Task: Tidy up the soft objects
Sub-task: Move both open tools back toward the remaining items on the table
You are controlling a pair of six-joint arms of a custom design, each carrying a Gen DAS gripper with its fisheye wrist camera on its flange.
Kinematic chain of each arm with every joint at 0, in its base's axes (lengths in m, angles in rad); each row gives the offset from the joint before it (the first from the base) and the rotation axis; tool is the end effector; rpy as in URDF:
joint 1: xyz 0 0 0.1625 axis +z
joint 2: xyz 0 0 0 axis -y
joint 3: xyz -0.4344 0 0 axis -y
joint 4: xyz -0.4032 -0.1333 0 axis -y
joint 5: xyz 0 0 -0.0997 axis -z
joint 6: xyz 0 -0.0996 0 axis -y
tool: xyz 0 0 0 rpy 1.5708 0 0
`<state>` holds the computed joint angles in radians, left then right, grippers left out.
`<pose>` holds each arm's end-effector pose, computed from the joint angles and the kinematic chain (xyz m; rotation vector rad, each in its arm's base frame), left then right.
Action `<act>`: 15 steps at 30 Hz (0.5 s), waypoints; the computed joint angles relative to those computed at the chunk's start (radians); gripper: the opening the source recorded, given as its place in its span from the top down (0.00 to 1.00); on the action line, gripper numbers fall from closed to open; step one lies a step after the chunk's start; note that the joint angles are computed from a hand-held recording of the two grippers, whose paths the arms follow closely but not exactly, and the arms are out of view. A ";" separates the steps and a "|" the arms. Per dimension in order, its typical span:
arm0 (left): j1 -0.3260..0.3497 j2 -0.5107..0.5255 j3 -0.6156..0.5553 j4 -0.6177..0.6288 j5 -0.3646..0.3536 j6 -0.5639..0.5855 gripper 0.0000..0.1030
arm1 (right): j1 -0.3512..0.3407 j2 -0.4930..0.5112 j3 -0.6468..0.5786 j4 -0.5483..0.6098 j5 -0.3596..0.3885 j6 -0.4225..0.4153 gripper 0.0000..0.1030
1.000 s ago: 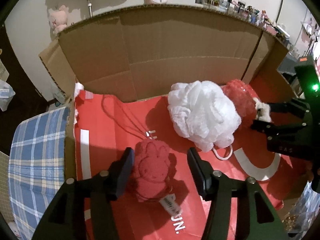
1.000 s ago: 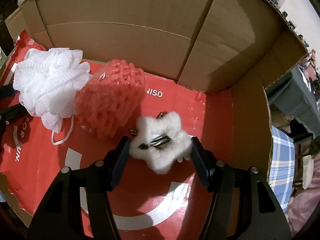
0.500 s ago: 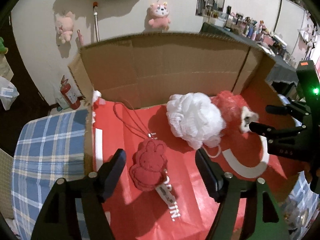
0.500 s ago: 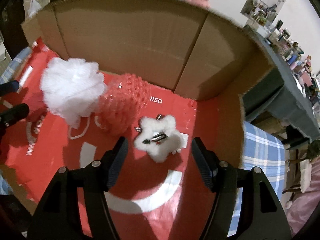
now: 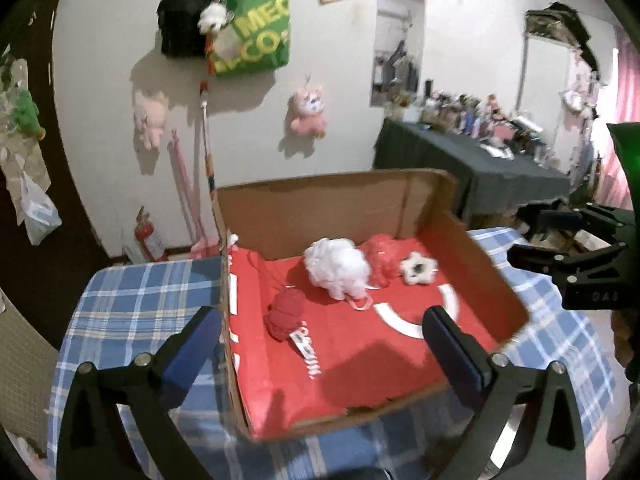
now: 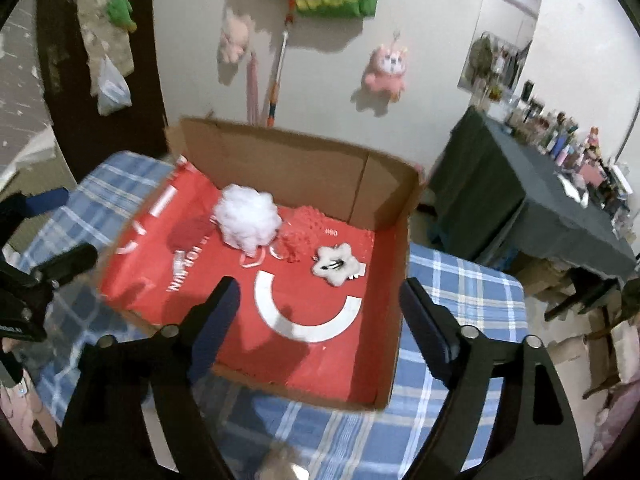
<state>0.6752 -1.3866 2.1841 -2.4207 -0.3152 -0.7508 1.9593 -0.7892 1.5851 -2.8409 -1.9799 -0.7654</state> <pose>-0.2184 -0.4670 0.2754 0.1101 2.0598 -1.1344 0.3589 -0.6295 0.1470 1.3134 -2.2579 0.5179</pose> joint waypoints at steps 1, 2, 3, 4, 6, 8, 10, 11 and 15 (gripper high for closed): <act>-0.025 -0.015 0.014 0.033 0.008 -0.035 0.00 | 0.003 -0.034 0.043 -0.027 0.020 -0.004 0.17; -0.040 -0.023 0.019 0.062 0.014 -0.066 0.00 | 0.004 -0.064 0.079 -0.040 0.042 -0.004 0.13; -0.065 -0.035 0.033 0.088 0.019 -0.103 0.00 | 0.004 -0.090 0.107 -0.049 0.058 -0.001 0.12; -0.089 -0.047 0.049 0.105 0.023 -0.131 0.00 | 0.004 -0.124 0.147 -0.070 0.083 0.002 0.12; -0.126 -0.067 0.073 0.137 0.034 -0.184 0.00 | 0.003 -0.168 0.198 -0.102 0.116 -0.004 0.11; -0.169 -0.089 0.099 0.177 0.042 -0.250 0.00 | 0.001 -0.224 0.268 -0.152 0.150 -0.025 0.10; -0.201 -0.103 0.119 0.210 0.055 -0.309 0.00 | -0.006 -0.278 0.340 -0.207 0.190 -0.048 0.07; -0.218 -0.111 0.136 0.189 0.055 -0.309 0.00 | -0.011 -0.298 0.364 -0.223 0.209 -0.055 0.07; -0.285 -0.137 0.181 0.231 0.073 -0.418 0.00 | -0.038 -0.374 0.475 -0.305 0.276 -0.081 0.06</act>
